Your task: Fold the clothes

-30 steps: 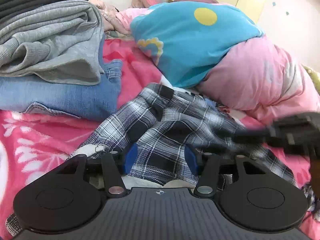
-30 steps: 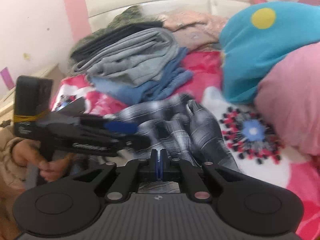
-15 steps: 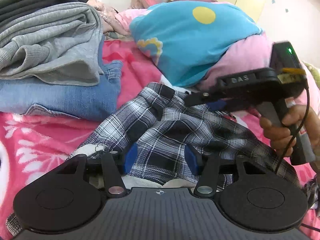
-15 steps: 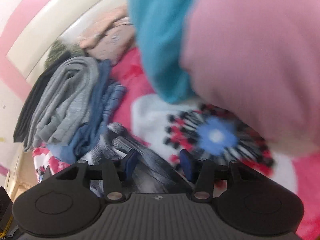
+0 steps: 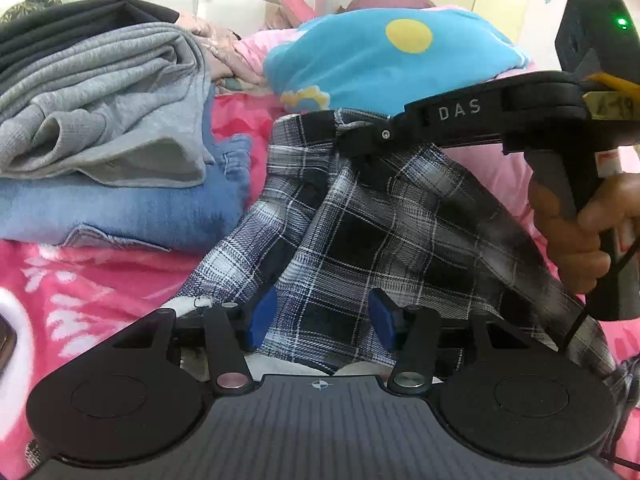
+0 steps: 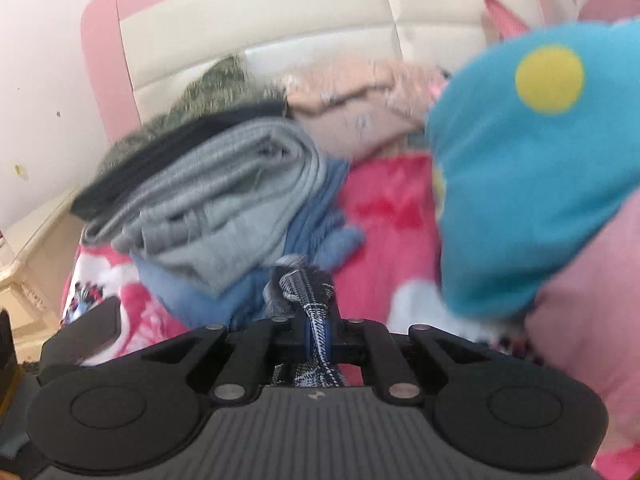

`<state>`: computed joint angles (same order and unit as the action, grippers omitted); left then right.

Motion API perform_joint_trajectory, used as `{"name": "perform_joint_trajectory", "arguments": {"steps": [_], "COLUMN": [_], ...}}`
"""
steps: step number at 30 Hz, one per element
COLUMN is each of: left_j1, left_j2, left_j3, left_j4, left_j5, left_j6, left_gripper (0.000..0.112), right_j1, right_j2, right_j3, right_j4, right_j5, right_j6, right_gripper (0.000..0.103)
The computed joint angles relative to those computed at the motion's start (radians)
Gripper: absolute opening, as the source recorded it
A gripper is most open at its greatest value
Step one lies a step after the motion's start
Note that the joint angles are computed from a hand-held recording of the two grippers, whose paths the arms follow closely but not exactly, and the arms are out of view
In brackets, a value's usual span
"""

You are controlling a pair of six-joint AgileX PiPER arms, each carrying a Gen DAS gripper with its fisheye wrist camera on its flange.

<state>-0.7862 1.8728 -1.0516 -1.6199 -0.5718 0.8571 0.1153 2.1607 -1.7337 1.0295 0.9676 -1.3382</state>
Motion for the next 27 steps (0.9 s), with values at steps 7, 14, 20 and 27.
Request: {"name": "perform_joint_trajectory", "arguments": {"steps": [7, 14, 20, 27], "left_j1": [0.000, -0.011, -0.047, -0.092], "left_j2": [0.011, 0.010, -0.014, -0.029], "left_j3": [-0.009, -0.007, 0.015, 0.044], "left_j4": [-0.010, -0.020, 0.002, 0.172], "left_j5": [0.004, -0.015, -0.084, -0.106], "left_j6": [0.023, 0.028, -0.015, -0.110], "left_gripper": [0.052, 0.052, 0.053, 0.056], "right_j1": [0.034, 0.067, -0.176, -0.465], "right_j2": [0.093, 0.064, -0.131, -0.351], "right_j3": [-0.051, -0.046, 0.052, 0.371], "right_j4": [-0.117, -0.320, -0.284, -0.520], "right_j5": [-0.181, -0.280, -0.134, -0.271], "right_j6": [0.077, 0.320, 0.379, 0.471], "right_gripper": [0.006, 0.057, 0.069, 0.069]}}
